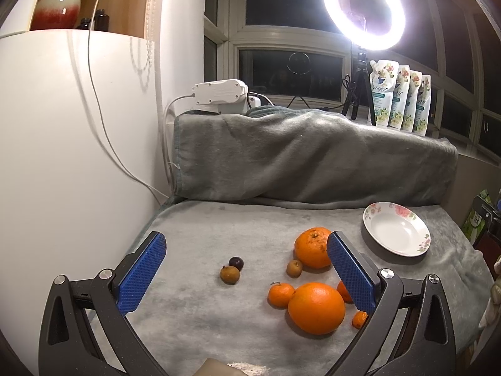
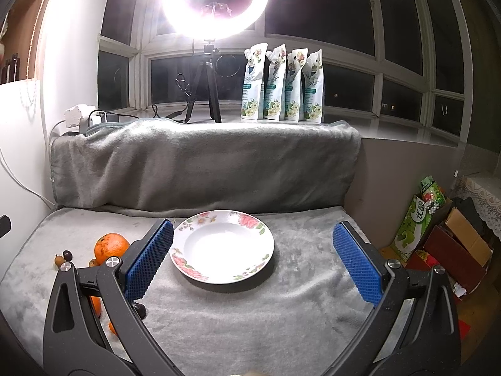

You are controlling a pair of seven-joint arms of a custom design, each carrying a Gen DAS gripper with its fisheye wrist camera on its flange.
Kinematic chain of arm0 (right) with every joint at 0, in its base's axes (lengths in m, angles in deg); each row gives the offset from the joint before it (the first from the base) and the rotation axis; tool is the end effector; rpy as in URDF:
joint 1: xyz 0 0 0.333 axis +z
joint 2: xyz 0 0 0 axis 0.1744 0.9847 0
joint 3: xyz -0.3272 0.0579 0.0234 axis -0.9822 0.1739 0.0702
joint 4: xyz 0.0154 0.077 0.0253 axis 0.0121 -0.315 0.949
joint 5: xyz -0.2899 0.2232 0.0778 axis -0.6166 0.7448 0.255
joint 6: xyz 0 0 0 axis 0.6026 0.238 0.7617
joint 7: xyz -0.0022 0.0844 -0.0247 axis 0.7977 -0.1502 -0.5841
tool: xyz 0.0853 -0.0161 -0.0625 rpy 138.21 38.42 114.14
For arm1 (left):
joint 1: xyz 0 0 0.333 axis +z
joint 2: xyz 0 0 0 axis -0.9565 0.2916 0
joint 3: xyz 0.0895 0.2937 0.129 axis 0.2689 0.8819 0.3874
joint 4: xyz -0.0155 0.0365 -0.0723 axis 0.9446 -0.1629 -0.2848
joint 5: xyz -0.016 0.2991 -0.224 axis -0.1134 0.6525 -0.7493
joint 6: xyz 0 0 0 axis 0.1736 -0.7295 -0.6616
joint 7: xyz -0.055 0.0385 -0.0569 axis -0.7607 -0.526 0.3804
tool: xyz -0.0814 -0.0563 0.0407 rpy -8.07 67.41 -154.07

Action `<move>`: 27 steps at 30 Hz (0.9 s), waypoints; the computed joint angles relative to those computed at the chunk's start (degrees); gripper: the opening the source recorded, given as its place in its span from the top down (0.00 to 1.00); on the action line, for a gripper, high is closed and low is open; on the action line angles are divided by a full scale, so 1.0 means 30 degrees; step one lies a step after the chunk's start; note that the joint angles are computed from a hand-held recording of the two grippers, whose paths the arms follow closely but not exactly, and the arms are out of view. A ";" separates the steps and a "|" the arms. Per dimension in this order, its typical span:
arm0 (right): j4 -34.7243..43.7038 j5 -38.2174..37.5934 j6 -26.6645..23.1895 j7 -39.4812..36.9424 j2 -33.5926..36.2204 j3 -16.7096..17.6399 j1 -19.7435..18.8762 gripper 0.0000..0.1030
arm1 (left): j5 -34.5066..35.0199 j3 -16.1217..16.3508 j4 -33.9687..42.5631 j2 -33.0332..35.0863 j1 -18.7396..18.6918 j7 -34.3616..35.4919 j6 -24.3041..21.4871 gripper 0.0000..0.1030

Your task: Organize fruits

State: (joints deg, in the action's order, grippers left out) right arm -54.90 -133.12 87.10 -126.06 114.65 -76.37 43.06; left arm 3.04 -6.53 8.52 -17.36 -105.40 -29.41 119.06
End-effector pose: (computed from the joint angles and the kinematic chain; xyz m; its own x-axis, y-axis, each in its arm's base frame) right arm 0.6146 0.3117 0.3680 -0.4921 -0.8695 0.0423 -0.3594 0.1586 -0.9196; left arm 0.6796 -0.4037 0.3717 -0.2810 -0.9597 0.0104 -0.4326 0.1170 -0.8940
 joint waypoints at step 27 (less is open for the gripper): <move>0.0565 -0.0237 0.5116 -0.0312 0.0593 -0.0318 -0.1012 0.00 | -0.3793 -0.3653 -0.1048 0.0390 0.2307 0.5540 0.0081 0.01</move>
